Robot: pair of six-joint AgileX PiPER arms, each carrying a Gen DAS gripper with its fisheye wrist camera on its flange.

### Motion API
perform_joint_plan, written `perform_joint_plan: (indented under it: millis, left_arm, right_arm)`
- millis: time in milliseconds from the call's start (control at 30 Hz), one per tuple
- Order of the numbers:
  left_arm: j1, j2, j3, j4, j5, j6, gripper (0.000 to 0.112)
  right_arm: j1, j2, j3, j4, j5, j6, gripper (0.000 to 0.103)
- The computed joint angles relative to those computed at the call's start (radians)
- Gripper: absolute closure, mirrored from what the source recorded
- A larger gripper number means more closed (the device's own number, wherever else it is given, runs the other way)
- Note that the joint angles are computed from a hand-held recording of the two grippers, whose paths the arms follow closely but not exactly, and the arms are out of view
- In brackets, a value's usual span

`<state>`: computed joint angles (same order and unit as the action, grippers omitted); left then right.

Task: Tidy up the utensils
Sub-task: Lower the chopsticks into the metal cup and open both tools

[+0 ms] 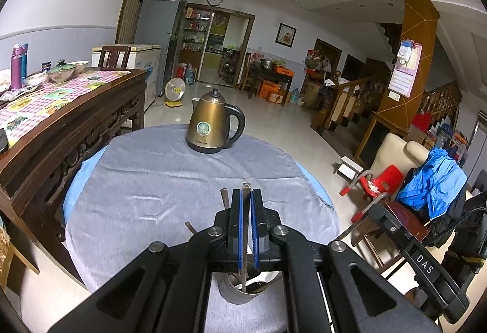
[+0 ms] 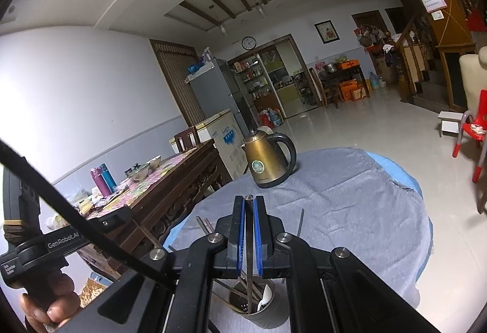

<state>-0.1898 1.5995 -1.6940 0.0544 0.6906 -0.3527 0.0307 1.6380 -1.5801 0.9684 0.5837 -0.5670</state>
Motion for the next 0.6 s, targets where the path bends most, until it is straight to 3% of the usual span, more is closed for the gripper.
perform_joint_plan:
  millis: [600]
  left_arm:
    - [0.018, 0.005, 0.048, -0.012, 0.015, -0.007, 0.107]
  right_arm:
    - [0.032, 0.028, 0.002, -0.095, 0.005, 0.065, 0.097]
